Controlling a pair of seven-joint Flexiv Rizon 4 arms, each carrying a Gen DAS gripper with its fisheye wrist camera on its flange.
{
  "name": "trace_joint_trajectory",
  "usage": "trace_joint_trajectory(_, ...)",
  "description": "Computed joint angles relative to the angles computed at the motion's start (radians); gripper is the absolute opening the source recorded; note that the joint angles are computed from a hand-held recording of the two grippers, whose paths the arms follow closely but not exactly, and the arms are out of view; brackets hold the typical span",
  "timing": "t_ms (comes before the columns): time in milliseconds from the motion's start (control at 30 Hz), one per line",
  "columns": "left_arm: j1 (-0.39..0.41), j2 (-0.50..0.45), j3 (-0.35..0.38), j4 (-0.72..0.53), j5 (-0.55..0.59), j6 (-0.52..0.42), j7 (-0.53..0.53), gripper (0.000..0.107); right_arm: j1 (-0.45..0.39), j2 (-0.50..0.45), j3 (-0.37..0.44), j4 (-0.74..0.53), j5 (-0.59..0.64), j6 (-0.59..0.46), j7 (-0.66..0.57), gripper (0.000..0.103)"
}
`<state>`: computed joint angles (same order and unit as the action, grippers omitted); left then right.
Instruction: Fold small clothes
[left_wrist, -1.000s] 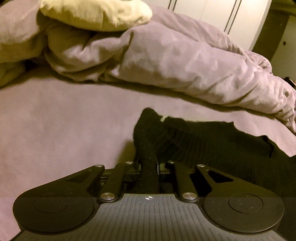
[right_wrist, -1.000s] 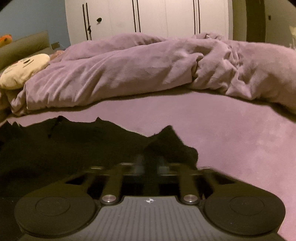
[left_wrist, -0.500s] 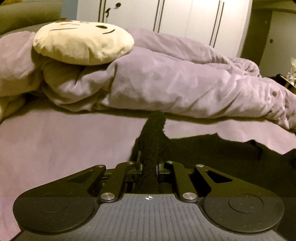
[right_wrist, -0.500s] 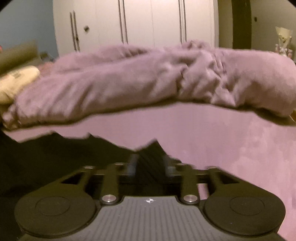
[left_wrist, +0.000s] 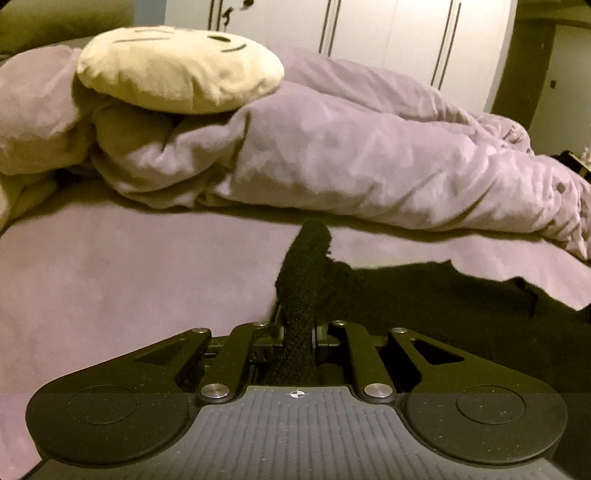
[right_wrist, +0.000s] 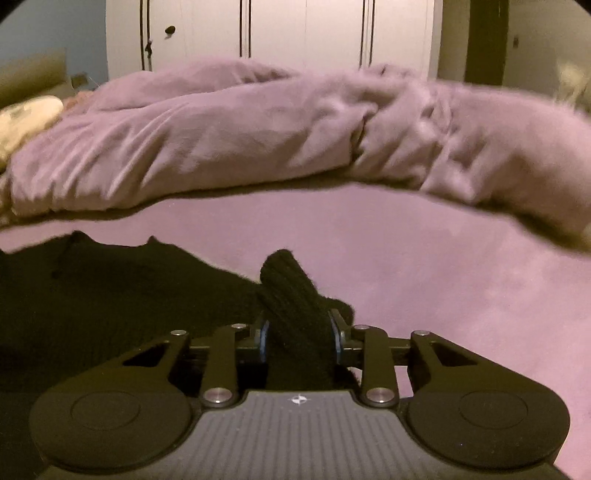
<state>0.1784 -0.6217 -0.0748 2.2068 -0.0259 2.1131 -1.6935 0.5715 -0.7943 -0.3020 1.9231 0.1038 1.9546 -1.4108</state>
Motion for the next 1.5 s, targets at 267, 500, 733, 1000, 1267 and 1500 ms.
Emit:
trace_joint_trajectory(267, -0.023, 0.027, 0.018, 0.016, -0.016, 0.040, -0.014, 0.012, 0.272, -0.045, -0.258, 0.026, 0.226, 0.092, -0.072, 0.012)
trace_joint_trajectory(500, -0.092, 0.007, 0.065, -0.039, -0.124, 0.062, -0.014, 0.012, 0.316, -0.061, -0.326, -0.048, 0.309, 0.052, -0.063, 0.012)
trace_joint_trajectory(733, -0.343, -0.105, 0.217, -0.116, -0.470, 0.103, 0.131, 0.026, 0.365, -0.221, -0.448, -0.114, 0.348, -0.021, 0.148, 0.038)
trace_joint_trajectory(1000, -0.232, 0.024, 0.108, 0.099, -0.343, 0.146, 0.064, 0.041, 0.365, -0.104, -0.315, 0.111, 0.357, 0.231, 0.116, 0.047)
trace_joint_trajectory(1267, -0.451, 0.045, 0.144, 0.236, -0.425, 0.134, 0.127, 0.057, 0.348, 0.005, -0.018, 0.350, 0.338, 0.564, 0.010, 0.056)
trace_joint_trajectory(1500, -0.620, 0.039, 0.175, 0.215, -0.670, 0.089, 0.296, 0.061, 0.361, 0.048, 0.001, 0.265, 0.359, 0.324, -0.115, 0.042)
